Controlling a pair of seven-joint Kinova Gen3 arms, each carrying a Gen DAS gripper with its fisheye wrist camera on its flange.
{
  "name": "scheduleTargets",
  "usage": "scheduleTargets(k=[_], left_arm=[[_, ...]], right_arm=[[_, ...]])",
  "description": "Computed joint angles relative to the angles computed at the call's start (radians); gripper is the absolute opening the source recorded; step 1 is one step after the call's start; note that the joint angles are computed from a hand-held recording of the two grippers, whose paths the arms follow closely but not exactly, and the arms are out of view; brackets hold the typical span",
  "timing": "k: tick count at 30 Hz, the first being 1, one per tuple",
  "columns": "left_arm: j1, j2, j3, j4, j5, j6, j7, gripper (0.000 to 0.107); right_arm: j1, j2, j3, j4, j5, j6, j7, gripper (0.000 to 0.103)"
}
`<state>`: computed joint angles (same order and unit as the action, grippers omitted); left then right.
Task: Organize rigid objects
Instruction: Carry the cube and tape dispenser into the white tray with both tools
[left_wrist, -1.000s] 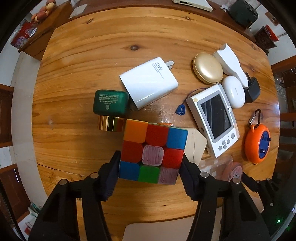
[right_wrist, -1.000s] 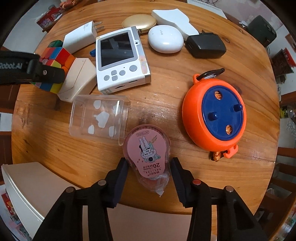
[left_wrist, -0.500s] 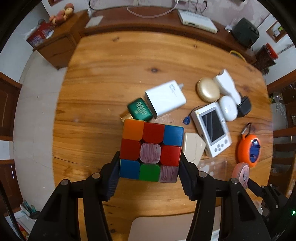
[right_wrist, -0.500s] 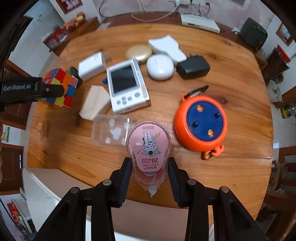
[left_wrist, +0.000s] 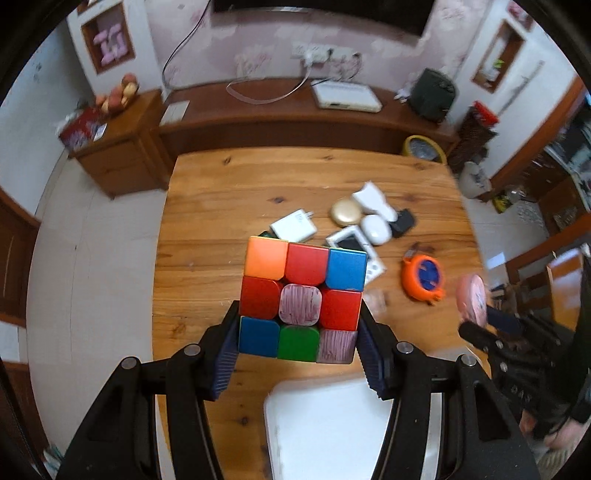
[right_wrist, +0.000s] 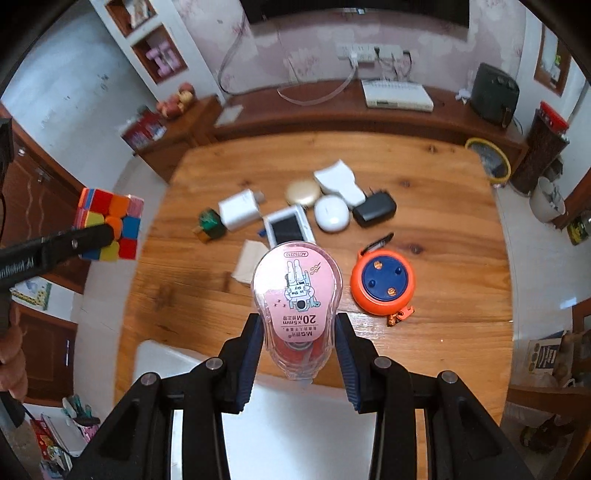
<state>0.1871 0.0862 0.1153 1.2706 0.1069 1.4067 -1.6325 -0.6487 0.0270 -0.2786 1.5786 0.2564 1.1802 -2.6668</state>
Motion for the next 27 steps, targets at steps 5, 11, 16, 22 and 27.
scheduleTargets(k=[5, 11, 16, 22, 27], left_arm=[[-0.004, -0.118, 0.003, 0.035, 0.041, 0.054, -0.089, 0.060], [0.010, -0.223, 0.018, 0.114, 0.043, 0.092, -0.068, 0.060], [0.023, -0.277, 0.037, 0.195, 0.039, 0.088, -0.029, 0.060], [0.069, -0.335, 0.132, 0.343, -0.074, -0.003, 0.044, 0.060], [0.102, -0.334, 0.175, 0.454, -0.105, -0.066, 0.117, 0.060]], right_arm=[[-0.063, -0.035, -0.059, -0.059, 0.056, 0.107, -0.050, 0.039], [-0.138, -0.059, -0.138, -0.070, 0.098, 0.189, -0.135, 0.039], [-0.180, -0.076, -0.168, -0.017, 0.079, 0.182, -0.201, 0.039], [-0.227, -0.056, -0.180, 0.043, 0.054, 0.196, -0.272, 0.040], [-0.242, -0.038, -0.167, 0.123, -0.004, 0.152, -0.304, 0.040]])
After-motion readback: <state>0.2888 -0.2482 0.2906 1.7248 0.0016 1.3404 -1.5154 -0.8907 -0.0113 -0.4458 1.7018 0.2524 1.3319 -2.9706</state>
